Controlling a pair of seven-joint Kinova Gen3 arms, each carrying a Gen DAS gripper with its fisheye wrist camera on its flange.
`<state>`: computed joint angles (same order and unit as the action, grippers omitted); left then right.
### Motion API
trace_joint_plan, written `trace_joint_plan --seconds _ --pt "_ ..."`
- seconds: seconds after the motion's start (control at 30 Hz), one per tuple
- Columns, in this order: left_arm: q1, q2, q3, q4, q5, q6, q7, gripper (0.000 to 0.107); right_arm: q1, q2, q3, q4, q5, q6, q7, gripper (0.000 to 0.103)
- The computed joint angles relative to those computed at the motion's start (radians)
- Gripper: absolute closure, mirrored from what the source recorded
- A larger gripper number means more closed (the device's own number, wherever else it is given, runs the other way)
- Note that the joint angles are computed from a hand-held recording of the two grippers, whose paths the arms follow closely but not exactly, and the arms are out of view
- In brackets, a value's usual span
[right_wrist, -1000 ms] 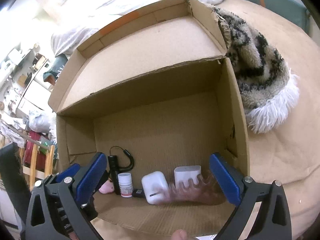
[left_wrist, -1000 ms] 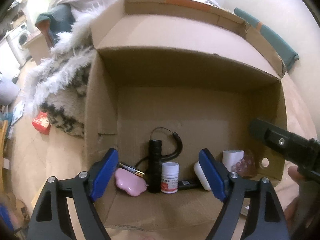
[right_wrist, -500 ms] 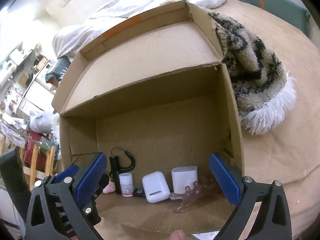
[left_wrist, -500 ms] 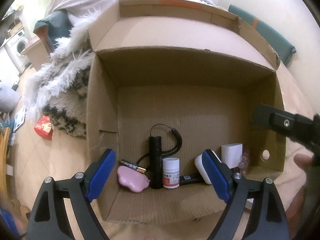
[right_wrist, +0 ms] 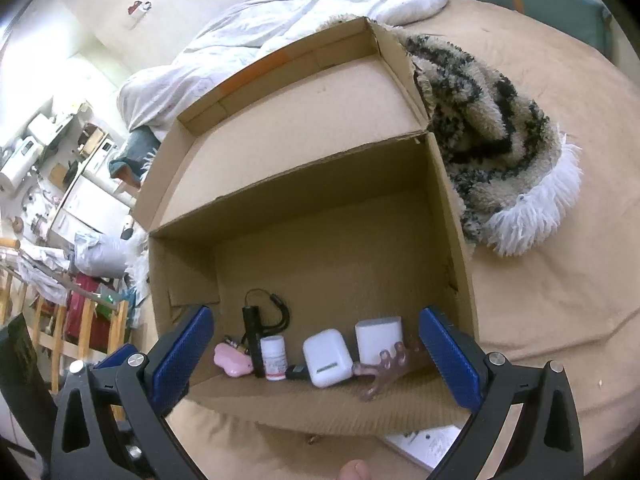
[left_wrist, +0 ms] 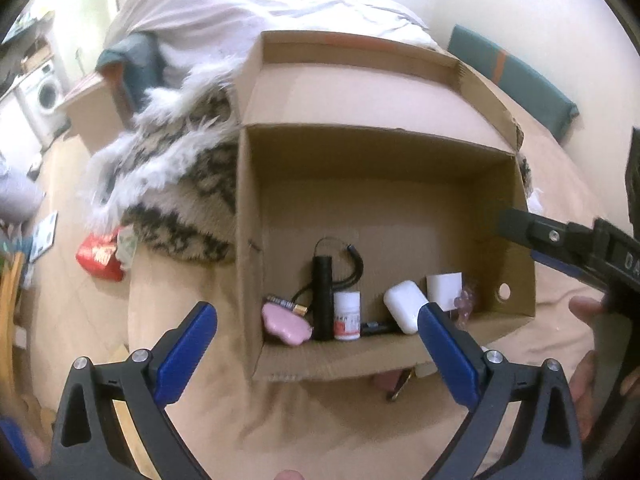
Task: Organize rigid objects
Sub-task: 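Lift both tools out of the box and back away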
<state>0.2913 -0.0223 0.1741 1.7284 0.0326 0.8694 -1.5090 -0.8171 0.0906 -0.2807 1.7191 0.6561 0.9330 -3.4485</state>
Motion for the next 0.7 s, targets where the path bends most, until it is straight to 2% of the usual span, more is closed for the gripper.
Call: trace_joint_plan --seconds 0.3,0.43,0.6,0.7 --pt "-0.029 -0.088 -0.013 0.077 0.006 -0.01 0.009 0.007 -0.037 -0.006 -0.028 -0.011 -0.003 0.066 0.025 0.0" --pt "-0.061 -0.142 -0.023 0.142 0.015 -0.083 0.053 0.005 -0.055 -0.02 -0.04 0.006 0.003 0.082 -0.02 0.0" --pt "-0.081 -0.138 -0.03 0.146 0.023 -0.076 0.061 0.005 -0.069 -0.034 -0.062 0.026 -0.003 0.104 -0.059 0.0" --pt "-0.085 -0.135 -0.051 0.15 0.063 -0.07 0.037 0.005 -0.08 -0.047 -0.079 0.05 -0.002 0.109 -0.105 0.0"
